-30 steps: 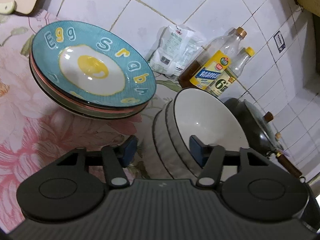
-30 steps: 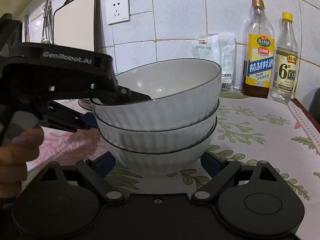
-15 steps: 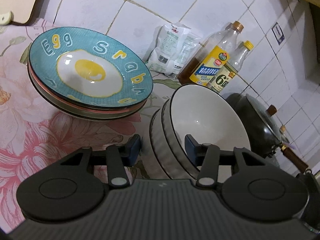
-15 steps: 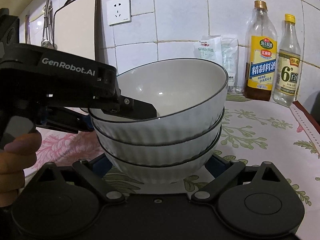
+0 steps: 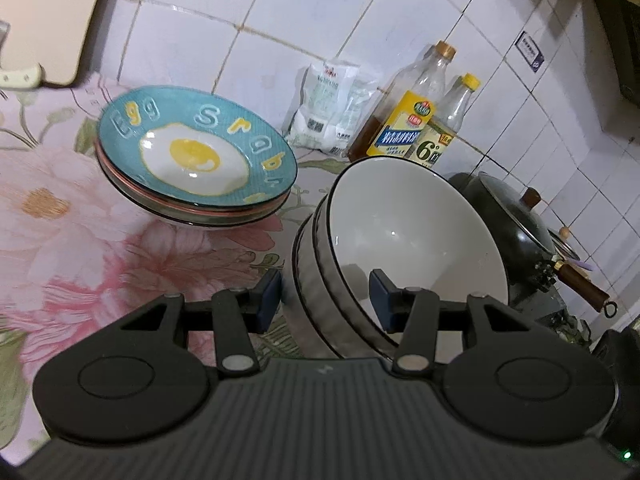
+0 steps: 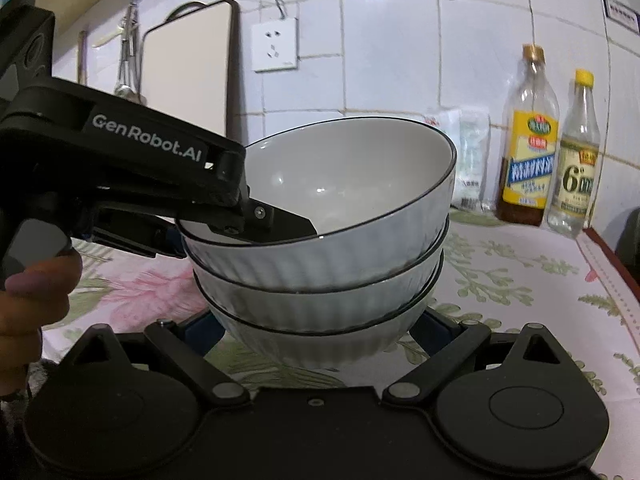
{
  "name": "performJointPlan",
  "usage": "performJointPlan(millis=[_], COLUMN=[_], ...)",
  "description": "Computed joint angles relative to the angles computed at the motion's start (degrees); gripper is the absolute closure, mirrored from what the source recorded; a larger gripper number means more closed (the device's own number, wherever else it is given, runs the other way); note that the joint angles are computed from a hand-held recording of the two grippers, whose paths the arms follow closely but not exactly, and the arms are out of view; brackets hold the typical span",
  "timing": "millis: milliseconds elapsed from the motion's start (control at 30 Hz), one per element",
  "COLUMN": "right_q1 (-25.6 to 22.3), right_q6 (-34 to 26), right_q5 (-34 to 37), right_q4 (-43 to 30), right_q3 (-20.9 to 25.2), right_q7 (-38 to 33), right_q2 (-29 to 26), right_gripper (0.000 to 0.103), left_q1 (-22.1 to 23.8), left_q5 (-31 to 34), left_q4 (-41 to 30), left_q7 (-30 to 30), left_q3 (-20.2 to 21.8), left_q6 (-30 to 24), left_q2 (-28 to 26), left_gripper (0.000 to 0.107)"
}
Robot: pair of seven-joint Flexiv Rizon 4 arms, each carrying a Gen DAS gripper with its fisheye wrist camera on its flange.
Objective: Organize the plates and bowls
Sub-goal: 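Lift the three-bowl stack with both grippers and carry it over the plate stack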
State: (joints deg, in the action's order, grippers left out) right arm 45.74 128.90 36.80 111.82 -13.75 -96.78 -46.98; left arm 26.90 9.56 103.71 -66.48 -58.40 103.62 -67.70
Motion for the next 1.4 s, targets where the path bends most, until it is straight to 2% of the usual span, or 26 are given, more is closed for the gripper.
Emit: performJointPlan(millis=[167, 300, 400, 533, 600, 667, 833, 900, 1133, 1267, 1333, 1400], right_q1=[3.88, 5.72, 10.16, 15.52, 16.86, 16.15, 10.74, 9.03, -1.0, -3.84, -6.55, -8.06], right_q6=[-2.01, -4.23, -8.01, -11.23, -12.89, -14.25, -16.62, -16.95, -18.41, -19.16, -19.5, -20.07], right_q5=[2.99, 3.56, 5.64, 4.59, 3.43, 1.19, -6.08, -8.74, -19.07, -22.98, -25.46, -27.04], right_q4=[0.07, -0.2, -0.95, -2.81, -3.98, -5.38, -10.37, -12.5, -20.98, -23.2, -24.62, -25.63], right_q3=[-2.06, -3.58, -9.06, -17.36, -20.03, -20.3, -17.43, -16.83, -9.94, -8.52, -6.14, -5.19], right_q7=[-1.26, -1.24, -1.75, -1.5, -0.48, 1.06, 5.08, 6.44, 12.42, 15.84, 17.76, 19.88], right_q2=[2.19, 4.06, 5.29, 4.51, 3.89, 3.9, 2.23, 0.52, -5.0, -7.25, -7.96, -8.69], right_gripper=[0.003, 0.003, 0.003, 0.004, 0.003, 0.003, 0.004, 0.004, 0.004, 0.004, 0.004, 0.004], left_q1=[2.56, 4.17, 5.38, 6.5, 6.59, 6.15, 3.68, 1.93, -5.55, -9.52, -12.54, -14.11], left_q5=[1.4, 1.44, 1.15, -0.68, -2.04, -3.51, -7.28, -8.72, -12.04, -16.11, -18.39, -19.53], left_q4=[4.02, 4.92, 4.32, 2.42, 1.28, -0.35, -5.1, -7.52, -17.11, -22.38, -24.56, -26.41], left_q7=[-2.08, -3.7, -3.32, -2.86, -2.43, -1.81, -0.44, 0.13, 3.86, 5.01, 5.28, 6.76], left_q3=[-0.09, -0.41, -2.1, -4.02, -4.22, -3.87, -1.64, -0.16, 6.35, 9.7, 12.97, 14.08], left_q6=[2.5, 1.08, -0.34, -2.32, -3.5, -4.36, -5.65, -5.92, -6.17, -9.97, -10.18, -10.62], left_q2=[3.33, 6.48, 7.47, 8.96, 9.83, 10.54, 10.47, 9.96, 6.58, 5.44, 5.75, 4.99], left_gripper=[0.06, 0.06, 0.06, 0.06, 0.06, 0.06, 0.06, 0.06, 0.06, 0.06, 0.061, 0.061])
